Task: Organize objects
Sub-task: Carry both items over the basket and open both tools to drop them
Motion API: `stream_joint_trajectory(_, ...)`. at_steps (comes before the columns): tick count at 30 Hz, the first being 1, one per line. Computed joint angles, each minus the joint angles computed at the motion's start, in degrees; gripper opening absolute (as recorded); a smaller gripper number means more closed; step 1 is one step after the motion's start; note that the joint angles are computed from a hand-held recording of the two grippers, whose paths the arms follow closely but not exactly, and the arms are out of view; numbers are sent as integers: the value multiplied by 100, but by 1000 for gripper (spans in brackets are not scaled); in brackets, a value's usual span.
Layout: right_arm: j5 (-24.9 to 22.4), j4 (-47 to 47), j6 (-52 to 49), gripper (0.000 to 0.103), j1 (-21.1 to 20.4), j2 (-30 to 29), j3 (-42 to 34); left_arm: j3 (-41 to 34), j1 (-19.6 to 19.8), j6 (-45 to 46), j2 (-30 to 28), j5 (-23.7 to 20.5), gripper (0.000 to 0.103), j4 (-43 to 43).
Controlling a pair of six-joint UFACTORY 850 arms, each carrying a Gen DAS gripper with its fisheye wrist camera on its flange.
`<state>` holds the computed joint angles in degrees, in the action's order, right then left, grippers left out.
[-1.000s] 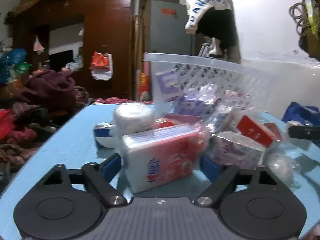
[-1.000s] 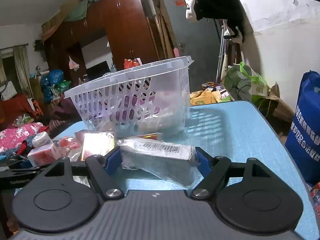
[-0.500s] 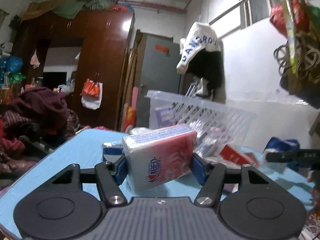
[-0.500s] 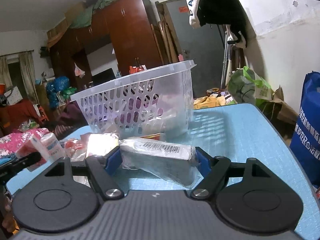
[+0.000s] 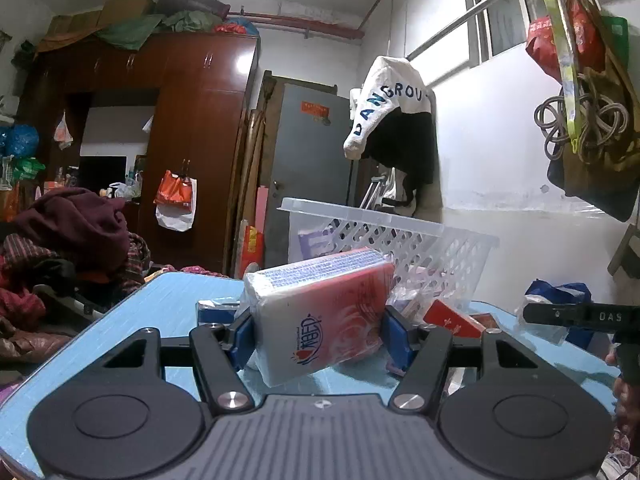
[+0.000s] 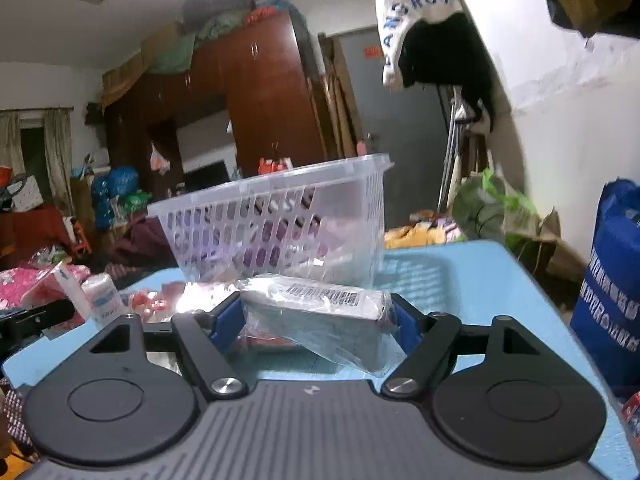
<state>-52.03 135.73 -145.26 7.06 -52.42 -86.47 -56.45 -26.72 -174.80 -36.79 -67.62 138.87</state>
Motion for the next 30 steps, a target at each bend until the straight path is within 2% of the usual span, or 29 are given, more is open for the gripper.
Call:
stream_joint_trajectory(3, -471, 905, -841, 78, 67, 295, 398, -32, 45, 217, 145, -11, 67, 29)
stream_joint_trajectory(5, -815, 910, -872, 78, 77, 511, 416, -147, 154, 451, 327, 54, 67, 177)
stream_joint_trajectory(7, -663, 777, -990, 78, 176, 607, 98, -495, 331, 673, 486, 498, 67, 323)
stream_joint_trajectory(8, -384, 765, -1105, 78, 267, 573, -204, -749, 457, 673, 539, 907, 67, 463)
stream_joint_trajectory(10, 659, 244, -916, 78, 443, 269, -1200, -1343, 672, 664, 493, 1772, 67, 663)
stream_joint_trajectory(13, 1887, -1177, 468, 78, 615, -533, -2876, -2462, 855, 1382, 32, 2878, 68, 209)
stream_joint_trajectory(14, 2103, -1469, 766, 80, 662, -787, -3317, -2765, 911, 1514, -136, 3167, 68, 85)
stream_joint_trajectory(16, 2395, -1832, 1138, 94, 730, -1116, -3872, -3398, 1046, 1908, -490, 3899, 74, -155)
stream_joint_trajectory(17, 2557, -1689, 1078, 103, 765, -1160, -3941, -3663, 1089, 2304, -641, 4164, 78, -582)
stream_joint_trajectory(18, 2579, -1305, 828, 103, 776, -1114, -3826, -3788, 1112, 2595, -721, 4248, 85, -968)
stream_joint_trajectory(19, 2571, -1150, 818, 103, 766, -1028, -3677, -3720, 1106, 2645, -701, 4133, 86, -1114)
stream_joint_trajectory(20, 2360, -1177, 986, 103, 701, -884, -3411, -3551, 1076, 2533, -614, 3965, 87, -1020)
stream_joint_trajectory(22, 1588, -965, 1054, 103, 514, -472, -2568, -2902, 1011, 1882, -281, 3541, 93, -286)
stream_joint_trajectory(24, 1133, -760, 1136, 103, 370, -130, -1774, -2187, 886, 1575, 85, 3006, 93, -1)
stream_joint_trajectory(27, 837, -1301, 1183, 103, 158, 120, -920, -1274, 751, 1120, 531, 2574, 93, 201)
stream_joint_trajectory(29, 764, -1361, 1028, 103, 89, 142, -544, -811, 687, 941, 681, 2331, 93, 246)
stream_joint_trajectory(30, 552, -1228, 923, 103, 50, 122, -352, -699, 647, 974, 677, 2230, 93, 113)
